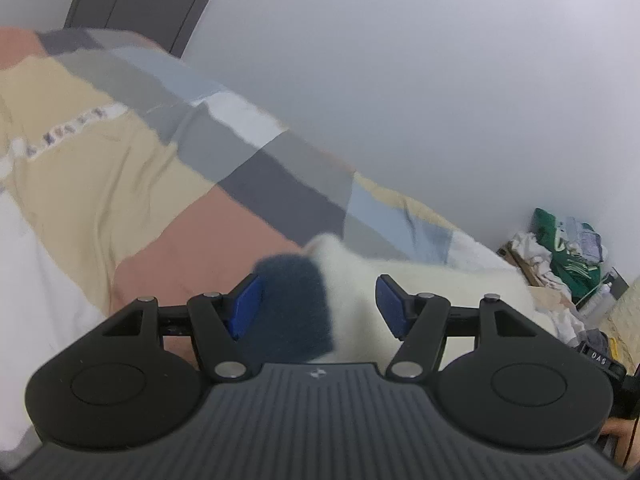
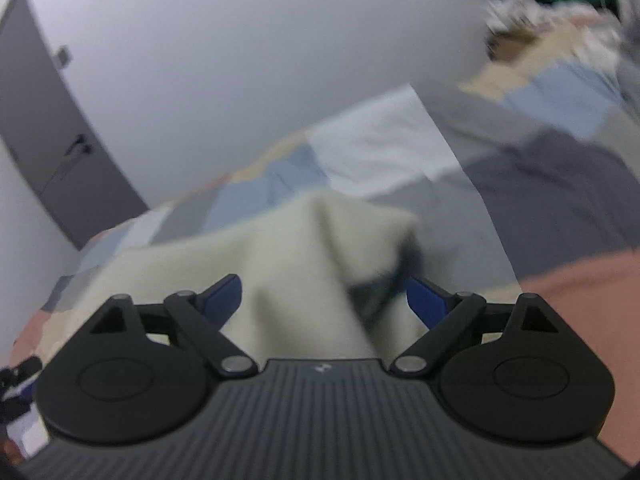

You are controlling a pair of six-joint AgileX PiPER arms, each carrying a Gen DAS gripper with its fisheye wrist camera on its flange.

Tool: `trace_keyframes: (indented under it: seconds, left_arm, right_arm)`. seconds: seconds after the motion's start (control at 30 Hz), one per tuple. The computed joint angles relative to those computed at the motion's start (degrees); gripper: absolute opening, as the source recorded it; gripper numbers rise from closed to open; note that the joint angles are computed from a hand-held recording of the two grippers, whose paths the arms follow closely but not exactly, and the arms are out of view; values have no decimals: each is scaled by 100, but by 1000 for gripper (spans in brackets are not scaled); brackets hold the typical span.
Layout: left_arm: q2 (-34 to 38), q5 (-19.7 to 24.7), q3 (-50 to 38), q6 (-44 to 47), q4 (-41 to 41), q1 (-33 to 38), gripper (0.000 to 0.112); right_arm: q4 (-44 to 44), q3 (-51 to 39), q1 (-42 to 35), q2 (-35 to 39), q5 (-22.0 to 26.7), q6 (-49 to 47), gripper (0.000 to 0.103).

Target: Fold large clothes

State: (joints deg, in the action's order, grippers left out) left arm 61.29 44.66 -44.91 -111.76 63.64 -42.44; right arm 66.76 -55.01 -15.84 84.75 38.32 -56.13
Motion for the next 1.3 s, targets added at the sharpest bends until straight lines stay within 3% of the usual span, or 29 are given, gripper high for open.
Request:
trace_keyframes:
  seconds: [0.07, 0.27, 0.33, 0.43, 0.5, 0.57, 0.77, 0.87, 0.97, 1.1, 1.23, 1.3]
  left_arm:
    - [78, -179, 52, -12, -18, 146, 68]
    - [243, -504, 131, -49, 1, 359, 68]
    - [257, -574, 147, -40, -41, 403, 67]
    - [295, -624, 139, 9, -72, 424, 54]
    - [321, -377, 22, 250, -154, 296, 33]
    - [184, -191, 36, 120, 92, 107, 23]
    - [-110, 641, -69, -220, 875, -620, 18]
    - [182, 531, -282, 27, 753, -393, 18]
    - [507, 229, -380, 537, 271, -4, 18]
    - [639, -335, -364, 1042, -500, 538, 19]
    - [492, -136, -354, 1068, -448, 363, 26]
    - [319, 104, -366, 1008, -435, 174, 39]
  right_arm:
    - [-8, -42, 75, 215, -43, 186, 91]
    - [439, 44, 4, 478, 564, -351, 92]
    - [395, -13, 12, 521, 818, -386, 85]
    - [338, 80, 131, 320, 667, -586, 64]
    - [289, 127, 156, 165, 591, -603, 46]
    - [380, 187, 90, 17, 585, -734, 37]
    - [1147, 343, -227, -412, 694, -1424, 19]
    - [1360, 290, -109, -347, 397, -1678, 19]
    - [874, 156, 175, 57, 21, -1337, 19]
    - [922, 187, 239, 390, -17, -1429, 20]
    - [913, 232, 236, 280, -43, -1260, 28]
    - [901, 316, 159, 150, 5, -1094, 41]
